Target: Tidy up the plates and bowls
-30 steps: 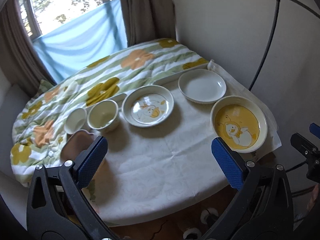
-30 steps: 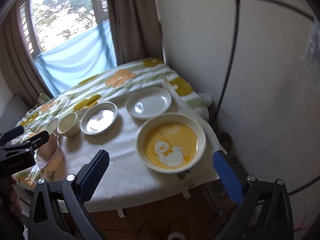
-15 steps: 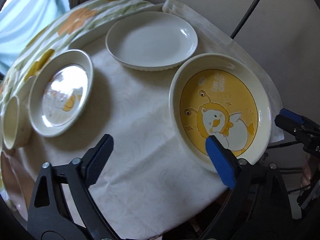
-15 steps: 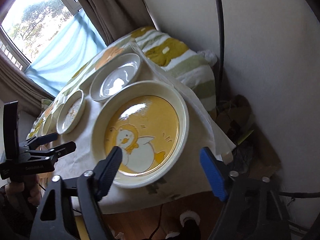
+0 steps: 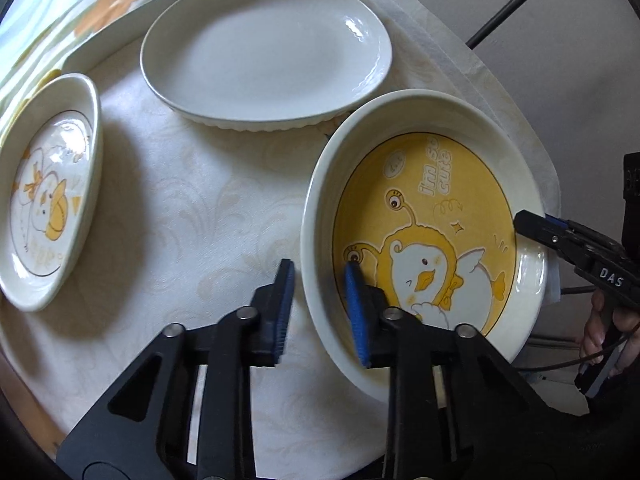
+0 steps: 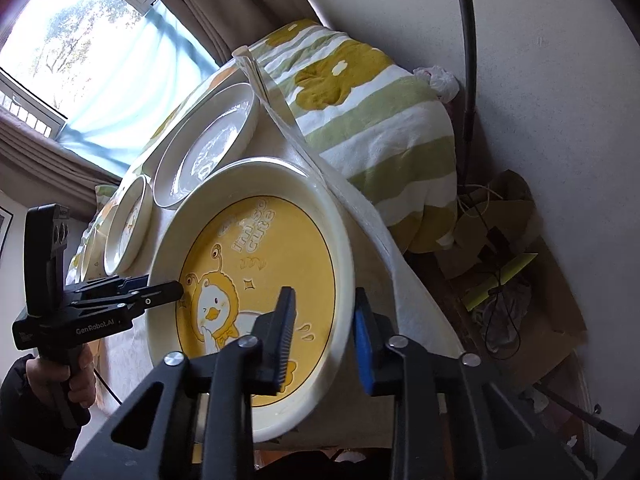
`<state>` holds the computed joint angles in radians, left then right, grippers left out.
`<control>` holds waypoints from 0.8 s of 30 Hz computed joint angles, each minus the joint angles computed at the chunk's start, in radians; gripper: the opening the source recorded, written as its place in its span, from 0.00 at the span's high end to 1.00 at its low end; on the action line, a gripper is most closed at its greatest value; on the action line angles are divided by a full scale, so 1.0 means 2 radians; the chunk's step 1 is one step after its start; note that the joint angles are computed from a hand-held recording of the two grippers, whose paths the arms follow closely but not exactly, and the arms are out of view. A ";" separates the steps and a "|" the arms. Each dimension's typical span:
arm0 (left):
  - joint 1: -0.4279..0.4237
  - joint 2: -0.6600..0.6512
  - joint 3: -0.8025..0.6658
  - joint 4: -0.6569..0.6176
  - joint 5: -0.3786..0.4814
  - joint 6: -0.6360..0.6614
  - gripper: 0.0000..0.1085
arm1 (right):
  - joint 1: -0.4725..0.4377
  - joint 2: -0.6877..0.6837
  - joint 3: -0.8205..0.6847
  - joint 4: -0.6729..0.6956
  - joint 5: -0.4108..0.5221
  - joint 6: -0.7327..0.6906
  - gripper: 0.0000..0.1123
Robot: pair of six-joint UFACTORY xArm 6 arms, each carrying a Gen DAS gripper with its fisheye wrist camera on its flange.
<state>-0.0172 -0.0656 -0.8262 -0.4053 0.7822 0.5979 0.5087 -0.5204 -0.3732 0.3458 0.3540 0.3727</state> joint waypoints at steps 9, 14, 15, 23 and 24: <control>-0.016 -0.013 0.010 0.015 -0.020 -0.011 0.85 | -0.007 0.007 -0.004 0.018 0.007 -0.028 0.89; -0.023 -0.037 0.033 0.015 -0.031 -0.016 0.85 | -0.009 0.009 -0.007 0.032 0.010 -0.047 0.89; -0.022 -0.043 0.036 0.013 -0.030 -0.018 0.85 | -0.009 0.009 -0.008 0.027 0.012 -0.046 0.89; -0.006 -0.103 0.073 0.020 -0.025 -0.042 0.85 | -0.004 0.012 -0.027 0.027 0.031 -0.069 0.89; 0.001 -0.108 0.077 0.019 -0.026 -0.041 0.85 | -0.002 0.014 -0.032 0.025 0.035 -0.072 0.89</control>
